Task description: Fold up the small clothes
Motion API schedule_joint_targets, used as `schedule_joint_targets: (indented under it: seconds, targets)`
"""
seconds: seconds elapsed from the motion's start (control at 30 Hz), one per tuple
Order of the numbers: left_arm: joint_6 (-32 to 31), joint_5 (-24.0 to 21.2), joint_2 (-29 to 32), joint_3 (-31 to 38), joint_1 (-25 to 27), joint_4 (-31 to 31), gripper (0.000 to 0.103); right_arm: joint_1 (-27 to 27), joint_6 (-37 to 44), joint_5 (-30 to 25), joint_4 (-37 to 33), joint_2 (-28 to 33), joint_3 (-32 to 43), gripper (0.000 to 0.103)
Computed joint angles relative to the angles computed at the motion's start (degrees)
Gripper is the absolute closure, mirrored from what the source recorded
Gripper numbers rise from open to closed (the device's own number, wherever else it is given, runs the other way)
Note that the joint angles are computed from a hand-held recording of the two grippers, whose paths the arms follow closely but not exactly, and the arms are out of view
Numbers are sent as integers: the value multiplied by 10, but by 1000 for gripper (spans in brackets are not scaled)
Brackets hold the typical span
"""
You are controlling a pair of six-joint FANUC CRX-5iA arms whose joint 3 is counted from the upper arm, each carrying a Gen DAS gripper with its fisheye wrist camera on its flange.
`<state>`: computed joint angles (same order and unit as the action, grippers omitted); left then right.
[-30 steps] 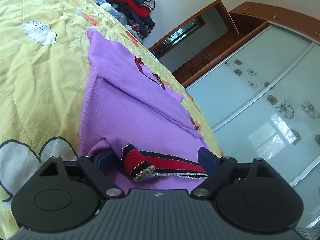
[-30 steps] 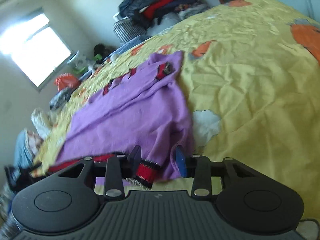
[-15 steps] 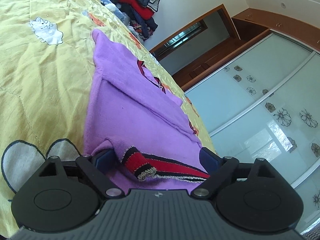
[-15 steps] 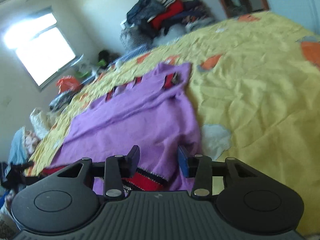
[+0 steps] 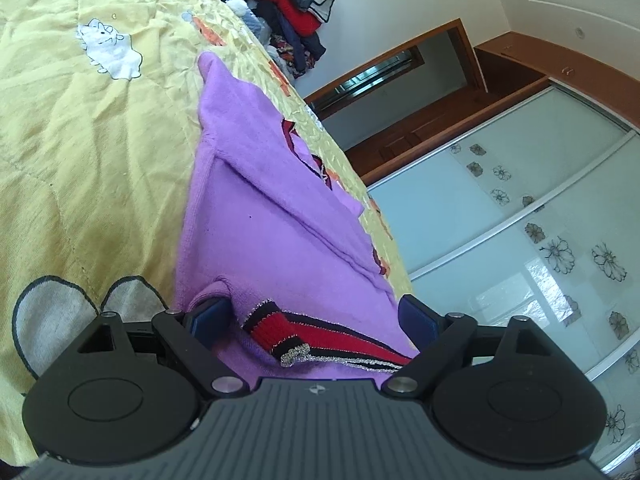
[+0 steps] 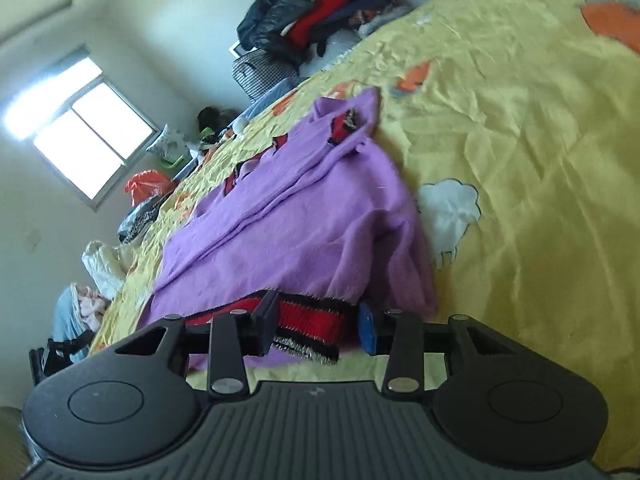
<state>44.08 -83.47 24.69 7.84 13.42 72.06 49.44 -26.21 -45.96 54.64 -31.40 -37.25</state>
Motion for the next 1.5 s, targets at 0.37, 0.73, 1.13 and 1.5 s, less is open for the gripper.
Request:
schedule_joint_targets:
  seconds: [0.37,0.73,1.13,1.5]
  targets:
    - [9,40,-34,-38,7,-36,96,49,-7,-113,35,19,22,99]
    - [-28,-22,-120,-104,54,-5,96,111,-95,-153,150,-49,-9,99]
    - [146,64,15,104,-12,-11,96,-209,105,150,-92,66,92,99]
    - [368,17,223,459,-39,-118,96,-317,439,118,-447,217,305,99]
